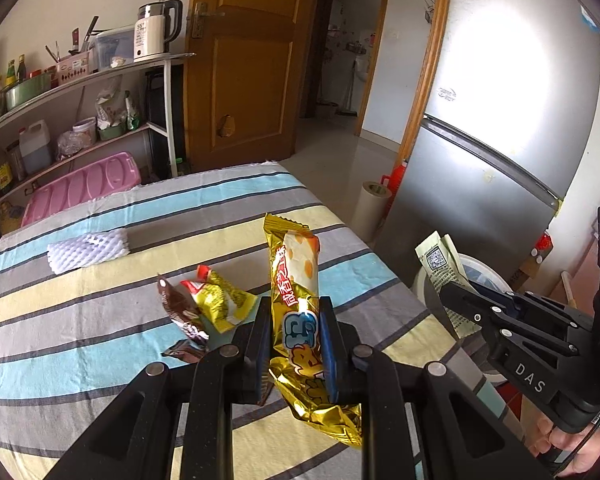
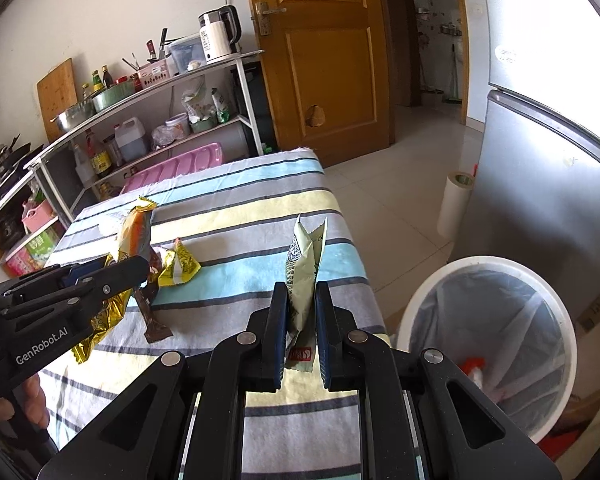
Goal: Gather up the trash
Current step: 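Carry the gold wrapper and beige wrapper over the trash bin with both tools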
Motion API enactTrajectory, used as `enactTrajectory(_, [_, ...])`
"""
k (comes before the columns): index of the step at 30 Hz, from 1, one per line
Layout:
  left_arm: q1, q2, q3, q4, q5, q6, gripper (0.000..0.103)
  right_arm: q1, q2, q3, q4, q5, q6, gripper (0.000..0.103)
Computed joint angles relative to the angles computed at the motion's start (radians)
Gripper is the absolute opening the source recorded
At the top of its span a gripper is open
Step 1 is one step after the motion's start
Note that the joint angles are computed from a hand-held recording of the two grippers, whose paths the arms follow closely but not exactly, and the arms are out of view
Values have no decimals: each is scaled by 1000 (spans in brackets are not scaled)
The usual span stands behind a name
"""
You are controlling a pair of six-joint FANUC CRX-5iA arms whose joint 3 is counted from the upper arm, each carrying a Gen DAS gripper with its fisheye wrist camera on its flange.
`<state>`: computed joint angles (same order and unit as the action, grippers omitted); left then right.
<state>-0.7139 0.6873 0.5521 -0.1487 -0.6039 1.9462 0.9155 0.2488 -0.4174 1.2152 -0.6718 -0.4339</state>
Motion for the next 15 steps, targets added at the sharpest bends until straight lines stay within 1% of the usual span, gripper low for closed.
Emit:
enactTrajectory(9, [-50,74,113,59,-20,-101,22,24,-106,-112,-7,-99,-78,13])
enactTrajectory(15, [-84,142,217,94,-59,-162,22,41,-164,-170,-41,-163,-105,13])
